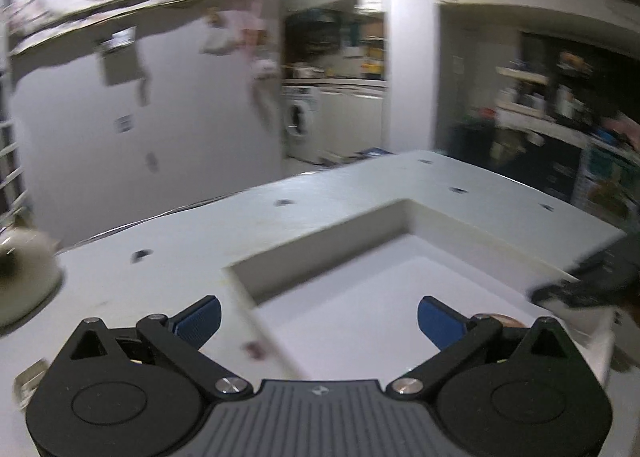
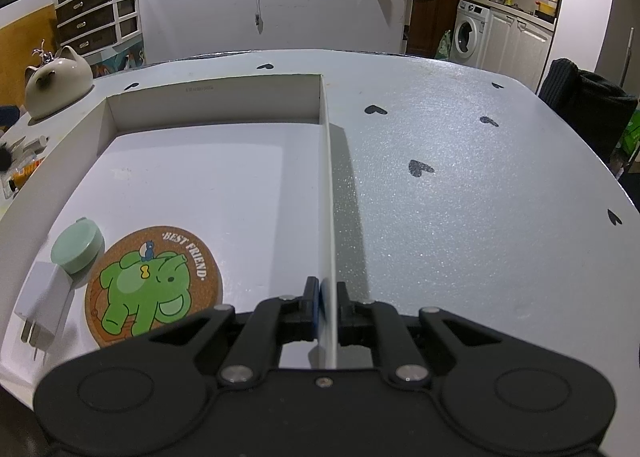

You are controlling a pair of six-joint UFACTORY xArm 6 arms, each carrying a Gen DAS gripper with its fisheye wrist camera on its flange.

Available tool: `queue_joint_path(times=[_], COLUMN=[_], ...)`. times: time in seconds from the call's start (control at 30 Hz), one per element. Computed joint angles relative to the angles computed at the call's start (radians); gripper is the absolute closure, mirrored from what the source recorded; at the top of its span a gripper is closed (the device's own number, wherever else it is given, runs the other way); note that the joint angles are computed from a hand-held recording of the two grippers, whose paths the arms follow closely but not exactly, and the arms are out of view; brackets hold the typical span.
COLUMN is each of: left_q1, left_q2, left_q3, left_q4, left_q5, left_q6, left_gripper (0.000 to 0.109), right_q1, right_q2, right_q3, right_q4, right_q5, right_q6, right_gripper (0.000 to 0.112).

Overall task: Organize rigid objects
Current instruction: 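Move the left tool back over the table to the white plastic frame, then grasp the white plastic frame with the left tool and lift it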

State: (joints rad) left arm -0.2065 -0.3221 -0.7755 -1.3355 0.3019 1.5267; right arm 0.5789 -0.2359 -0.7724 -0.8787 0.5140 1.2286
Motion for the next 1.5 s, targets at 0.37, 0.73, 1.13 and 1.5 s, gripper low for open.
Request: queue_joint_path(times=[0.37,0.73,1.13,1.5], left_q1=[0.114,0.275,0.328,0.337], left_q2=[0.168,0.298,0.406,0.413], left_q3=[-0.131,-0.198,-0.246,-0.277], left_q4=[0.041,0.409,0.571,0.444], left_q5=[-0.186,-0.220,-0.225,-0.178], left_q6=[-0.155,-0.626,-0.887,-0.815], left_gripper=[0.006,0.006,0.015,0.043], right_q1=[0.004,0.005,0.007,0.007], right_q2=[-0.001,-0.003,-0.002,-0.002], right_q3=[0.000,0.002,0.001,0.001], right_q4=[-0.011,-0.022,-0.022,-0.022], right_q5=[0.005,0.008,0.010,0.010], right_q6=[0.012,0.020,0.021,0.021], right_gripper=[0.103,0.103,0.103,0.103])
